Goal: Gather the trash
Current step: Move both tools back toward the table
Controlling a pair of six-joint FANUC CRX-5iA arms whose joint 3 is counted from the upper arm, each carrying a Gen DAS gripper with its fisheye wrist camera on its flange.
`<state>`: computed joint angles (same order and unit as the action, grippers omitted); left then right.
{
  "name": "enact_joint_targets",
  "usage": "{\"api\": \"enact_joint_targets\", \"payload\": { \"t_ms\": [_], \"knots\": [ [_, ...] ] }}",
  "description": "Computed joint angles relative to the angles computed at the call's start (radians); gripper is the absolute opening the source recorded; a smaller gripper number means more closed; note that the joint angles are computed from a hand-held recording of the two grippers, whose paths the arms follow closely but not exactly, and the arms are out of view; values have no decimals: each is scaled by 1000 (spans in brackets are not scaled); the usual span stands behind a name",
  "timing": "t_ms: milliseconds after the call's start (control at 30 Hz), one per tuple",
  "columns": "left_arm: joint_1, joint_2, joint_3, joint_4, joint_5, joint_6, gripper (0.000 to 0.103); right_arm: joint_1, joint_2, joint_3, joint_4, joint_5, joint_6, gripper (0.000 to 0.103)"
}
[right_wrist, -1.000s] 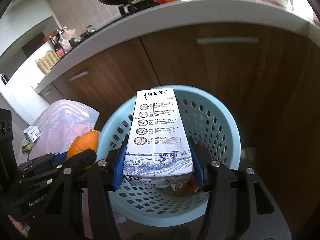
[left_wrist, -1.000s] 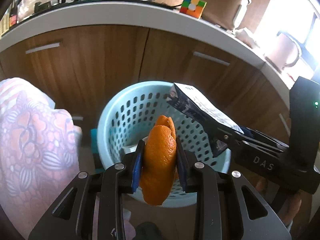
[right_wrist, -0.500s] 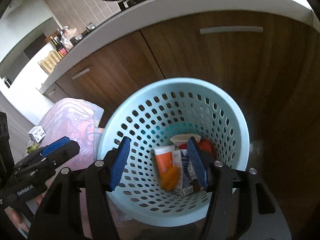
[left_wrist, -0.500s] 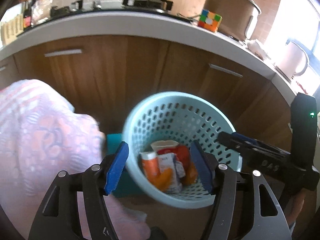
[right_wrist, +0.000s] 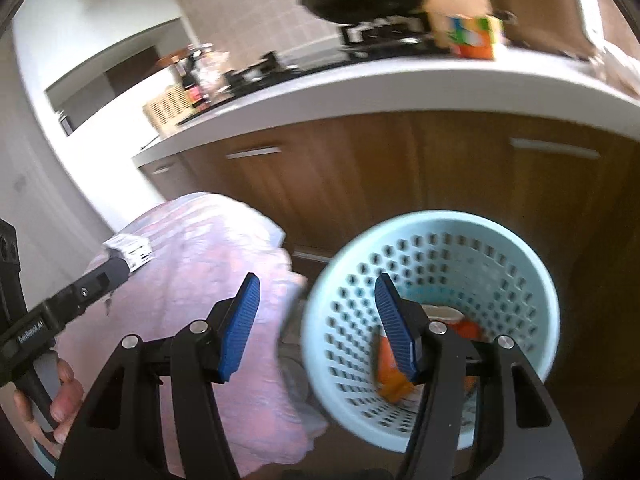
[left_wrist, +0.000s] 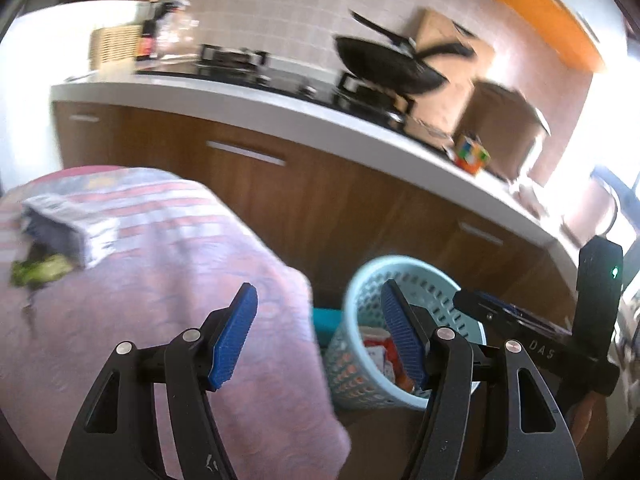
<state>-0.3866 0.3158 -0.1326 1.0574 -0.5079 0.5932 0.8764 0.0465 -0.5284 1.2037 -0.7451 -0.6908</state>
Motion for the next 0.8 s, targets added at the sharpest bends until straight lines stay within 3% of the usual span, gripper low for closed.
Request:
{"api": "enact_joint_targets", "payload": {
  "t_ms": [367,533,633,800],
  "knots": [
    [153,-99,-111,108,102,-67,63,3,203,287,-13,71,262,56],
    [227,-109,-143,211,130,-140,56,2,334,457,-35,123,422,35],
    [271,-86,-125,187,104,-116,56,11,419,584,-106,128,552,33],
    [344,18,2,16,-7,30,56,21,561,830,-280,79,825,33]
  ]
}}
